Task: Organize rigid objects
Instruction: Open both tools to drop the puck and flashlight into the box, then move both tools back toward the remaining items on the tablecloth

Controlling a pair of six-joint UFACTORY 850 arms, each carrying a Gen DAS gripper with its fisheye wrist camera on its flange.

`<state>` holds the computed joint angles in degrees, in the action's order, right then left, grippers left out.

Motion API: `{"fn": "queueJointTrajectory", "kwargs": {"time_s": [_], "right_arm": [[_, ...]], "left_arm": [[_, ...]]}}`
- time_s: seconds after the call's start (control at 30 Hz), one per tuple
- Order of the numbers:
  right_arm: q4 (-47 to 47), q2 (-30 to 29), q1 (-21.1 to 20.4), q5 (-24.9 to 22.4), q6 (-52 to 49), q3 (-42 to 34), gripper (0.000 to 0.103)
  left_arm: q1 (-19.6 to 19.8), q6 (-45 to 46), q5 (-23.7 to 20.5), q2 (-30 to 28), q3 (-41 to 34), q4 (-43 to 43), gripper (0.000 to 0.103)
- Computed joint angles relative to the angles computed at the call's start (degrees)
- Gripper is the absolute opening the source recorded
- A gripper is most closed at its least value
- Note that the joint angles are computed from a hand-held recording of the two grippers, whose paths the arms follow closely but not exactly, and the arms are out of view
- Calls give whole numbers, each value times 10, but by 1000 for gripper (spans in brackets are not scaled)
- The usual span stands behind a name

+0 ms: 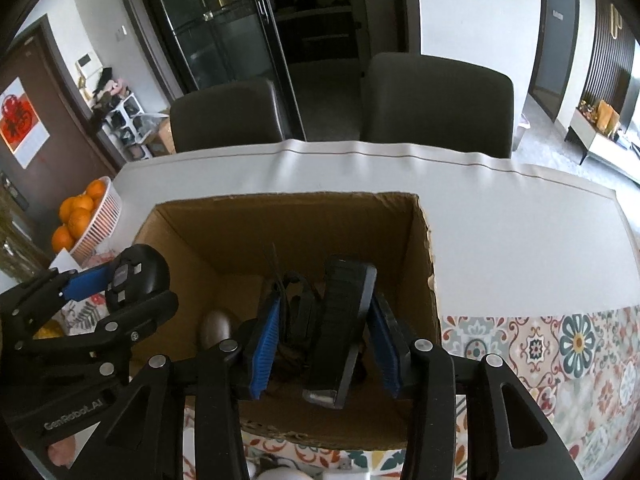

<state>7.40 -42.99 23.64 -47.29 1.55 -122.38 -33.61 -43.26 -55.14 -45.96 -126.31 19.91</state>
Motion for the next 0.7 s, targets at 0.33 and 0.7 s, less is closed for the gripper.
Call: {"fn": "queueJointTrajectory", "kwargs": {"time_s": [0.33,0.7], "right_arm": [[-60,43,10,37,38,50,59],[-147,117,30,87,118,133,72]], "left_arm": [[-11,-44,12,32,41,58,76],[-38,-151,24,114,153,184,96]]}}
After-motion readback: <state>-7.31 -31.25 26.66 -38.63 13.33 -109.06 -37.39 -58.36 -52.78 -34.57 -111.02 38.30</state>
